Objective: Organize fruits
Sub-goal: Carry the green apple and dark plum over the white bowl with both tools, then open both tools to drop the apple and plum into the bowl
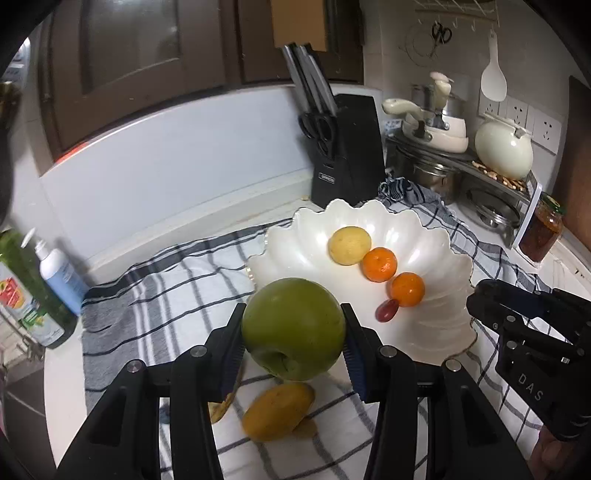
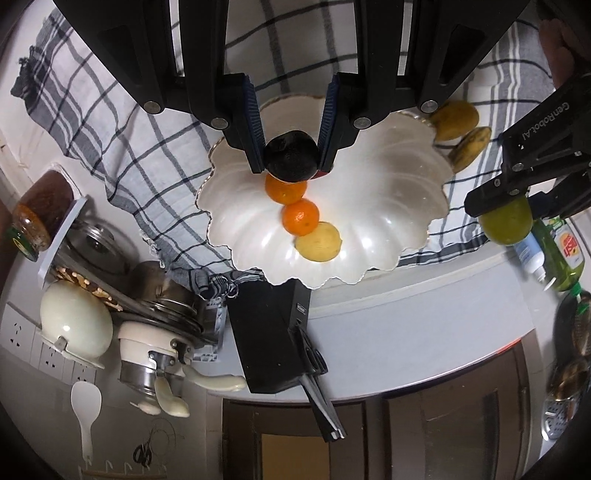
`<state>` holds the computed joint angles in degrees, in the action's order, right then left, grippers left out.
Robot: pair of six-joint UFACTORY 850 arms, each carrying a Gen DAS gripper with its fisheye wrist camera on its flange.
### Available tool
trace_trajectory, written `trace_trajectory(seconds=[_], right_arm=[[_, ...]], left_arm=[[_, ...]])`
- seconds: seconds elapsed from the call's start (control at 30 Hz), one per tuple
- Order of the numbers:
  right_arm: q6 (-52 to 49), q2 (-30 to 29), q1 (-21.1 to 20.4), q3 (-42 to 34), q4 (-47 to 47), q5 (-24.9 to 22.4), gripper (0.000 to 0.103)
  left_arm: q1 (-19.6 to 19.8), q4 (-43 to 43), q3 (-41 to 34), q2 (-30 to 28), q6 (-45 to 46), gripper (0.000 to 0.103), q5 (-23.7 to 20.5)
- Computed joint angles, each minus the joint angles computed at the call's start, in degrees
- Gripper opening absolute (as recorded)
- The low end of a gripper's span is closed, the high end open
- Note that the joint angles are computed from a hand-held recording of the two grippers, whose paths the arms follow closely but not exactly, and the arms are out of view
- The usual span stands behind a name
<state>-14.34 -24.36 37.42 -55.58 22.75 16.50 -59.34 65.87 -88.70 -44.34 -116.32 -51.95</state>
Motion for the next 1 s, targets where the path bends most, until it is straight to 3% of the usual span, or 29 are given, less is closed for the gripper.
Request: trace_trajectory(seconds=[0.17,0.33,1.0], right_arm=[[0.2,-1.9,-1.0,-2.1,-0.6,-1.4,0.030],[8.0,-3.9,-1.9,-4.1,-8.7,-3.0,0.030],[13.2,-8.0,-2.5,-7.5,-14.5,-4.9,0.030]], left_arm=[[1.9,-2.1,-3.1,-2.3,4.8,0.048,3.0],[3.0,-3.4,-5.0,-4.1,7.2,0.048,4.7],[4.8,-7.1,-6.7,-6.6,10.5,0.048,8.0]])
